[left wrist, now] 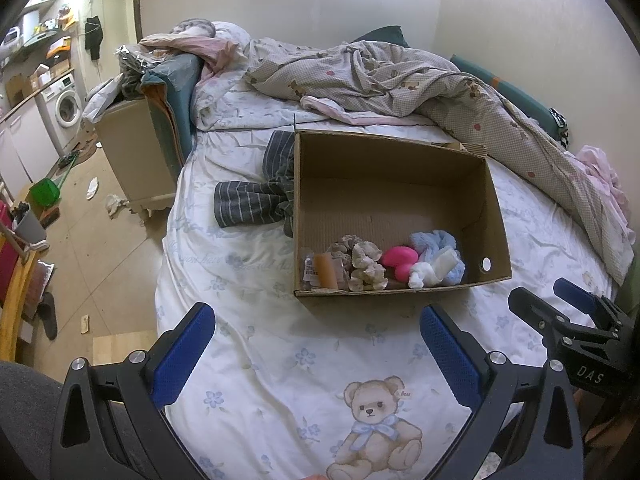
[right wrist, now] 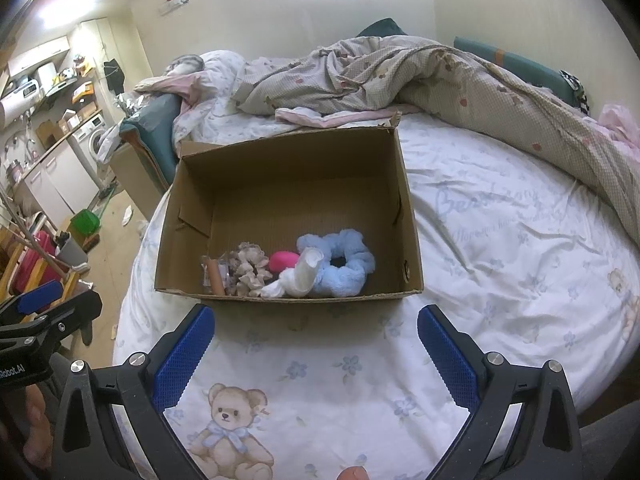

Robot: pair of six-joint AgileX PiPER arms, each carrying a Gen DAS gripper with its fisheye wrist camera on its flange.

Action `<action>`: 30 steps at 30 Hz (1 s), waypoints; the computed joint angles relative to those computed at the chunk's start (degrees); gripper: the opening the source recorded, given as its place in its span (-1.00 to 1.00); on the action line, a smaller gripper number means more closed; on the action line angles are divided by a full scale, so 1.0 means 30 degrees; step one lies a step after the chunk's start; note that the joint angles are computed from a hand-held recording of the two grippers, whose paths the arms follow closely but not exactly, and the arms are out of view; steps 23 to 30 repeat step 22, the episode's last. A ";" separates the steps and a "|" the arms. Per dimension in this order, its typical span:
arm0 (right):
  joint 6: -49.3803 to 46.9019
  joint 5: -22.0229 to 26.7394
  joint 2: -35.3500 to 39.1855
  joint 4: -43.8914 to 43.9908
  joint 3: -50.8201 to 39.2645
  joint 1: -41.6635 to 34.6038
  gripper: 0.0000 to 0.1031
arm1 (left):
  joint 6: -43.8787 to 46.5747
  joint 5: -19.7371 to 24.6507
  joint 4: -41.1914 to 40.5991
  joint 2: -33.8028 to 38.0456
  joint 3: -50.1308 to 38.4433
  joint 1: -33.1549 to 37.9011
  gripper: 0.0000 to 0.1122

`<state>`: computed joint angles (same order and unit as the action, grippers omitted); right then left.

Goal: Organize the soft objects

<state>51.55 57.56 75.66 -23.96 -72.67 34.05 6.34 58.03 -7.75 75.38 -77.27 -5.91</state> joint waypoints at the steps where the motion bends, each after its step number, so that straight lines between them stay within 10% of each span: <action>1: -0.0039 -0.0026 -0.0007 0.0012 0.0006 -0.0028 1.00 | 0.0028 0.0017 -0.0007 0.0002 -0.0021 0.0017 0.82; 30: -0.0160 0.0018 0.0019 -0.0031 -0.0126 -0.0056 1.00 | -0.0075 -0.0020 0.0032 -0.0113 0.0122 -0.0143 0.82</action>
